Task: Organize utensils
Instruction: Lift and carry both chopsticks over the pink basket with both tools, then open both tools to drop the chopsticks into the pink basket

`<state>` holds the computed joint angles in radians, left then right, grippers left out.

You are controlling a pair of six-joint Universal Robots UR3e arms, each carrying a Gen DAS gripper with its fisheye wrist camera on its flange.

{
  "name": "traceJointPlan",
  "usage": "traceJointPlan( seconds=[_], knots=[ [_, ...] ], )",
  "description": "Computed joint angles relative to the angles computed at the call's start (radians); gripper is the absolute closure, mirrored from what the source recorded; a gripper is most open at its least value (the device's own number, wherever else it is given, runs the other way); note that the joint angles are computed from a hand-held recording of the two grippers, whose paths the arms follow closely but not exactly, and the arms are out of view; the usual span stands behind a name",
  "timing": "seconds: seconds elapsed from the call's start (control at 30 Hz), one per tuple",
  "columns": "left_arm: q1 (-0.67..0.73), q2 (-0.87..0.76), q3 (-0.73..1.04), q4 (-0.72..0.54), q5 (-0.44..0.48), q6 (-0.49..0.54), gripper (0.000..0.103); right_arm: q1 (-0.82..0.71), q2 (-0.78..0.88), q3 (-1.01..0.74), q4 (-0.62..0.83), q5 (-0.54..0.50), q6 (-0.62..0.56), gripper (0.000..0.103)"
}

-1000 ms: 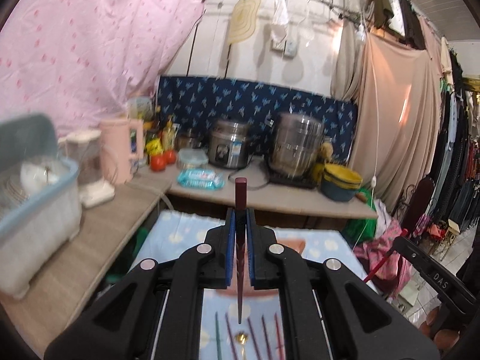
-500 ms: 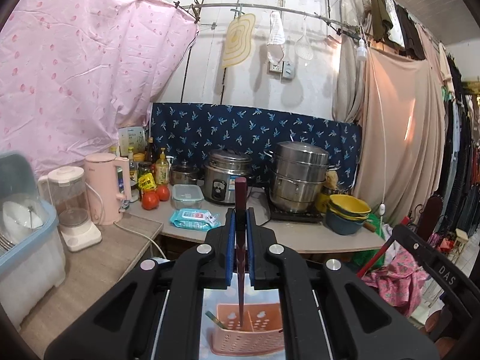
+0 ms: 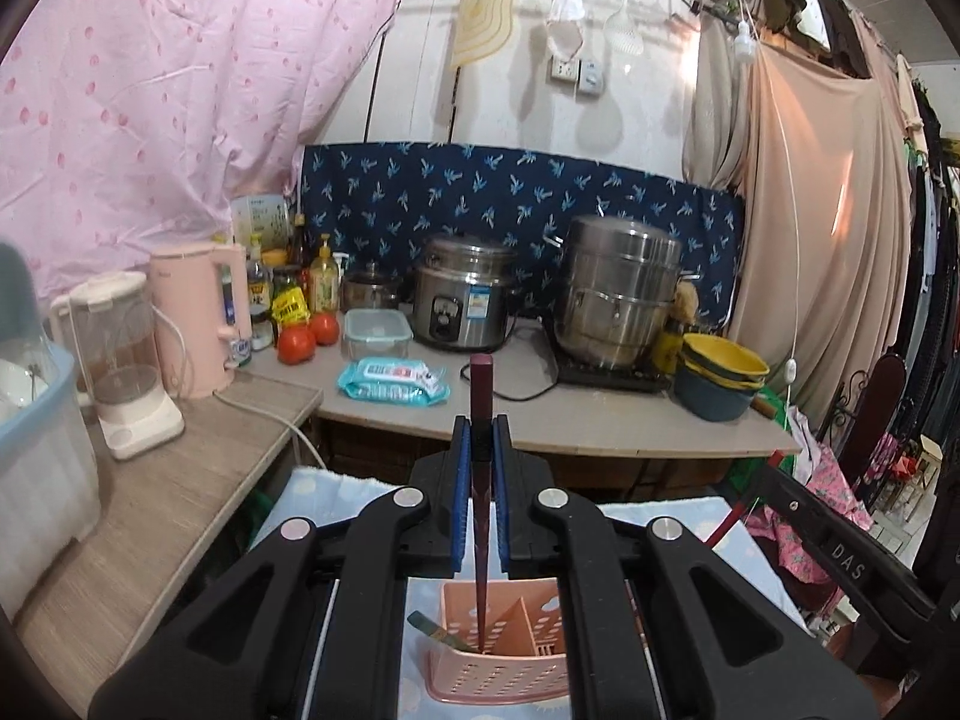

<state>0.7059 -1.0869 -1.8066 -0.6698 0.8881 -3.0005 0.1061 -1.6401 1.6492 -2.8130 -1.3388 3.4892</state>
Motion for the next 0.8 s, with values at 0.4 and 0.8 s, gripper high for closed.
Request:
traceJointPlan(
  seconds=[0.4,0.8],
  knots=[
    [-0.073,-0.038,-0.046,0.052,0.108,0.000,0.088,0.021,0.019,0.054,-0.032,-0.034,-0.001,0.090],
    [0.038,0.079,-0.079,-0.036,0.022,0.030,0.069,0.007,-0.049,0.122,-0.022,-0.026,0.001,0.083]
  ],
)
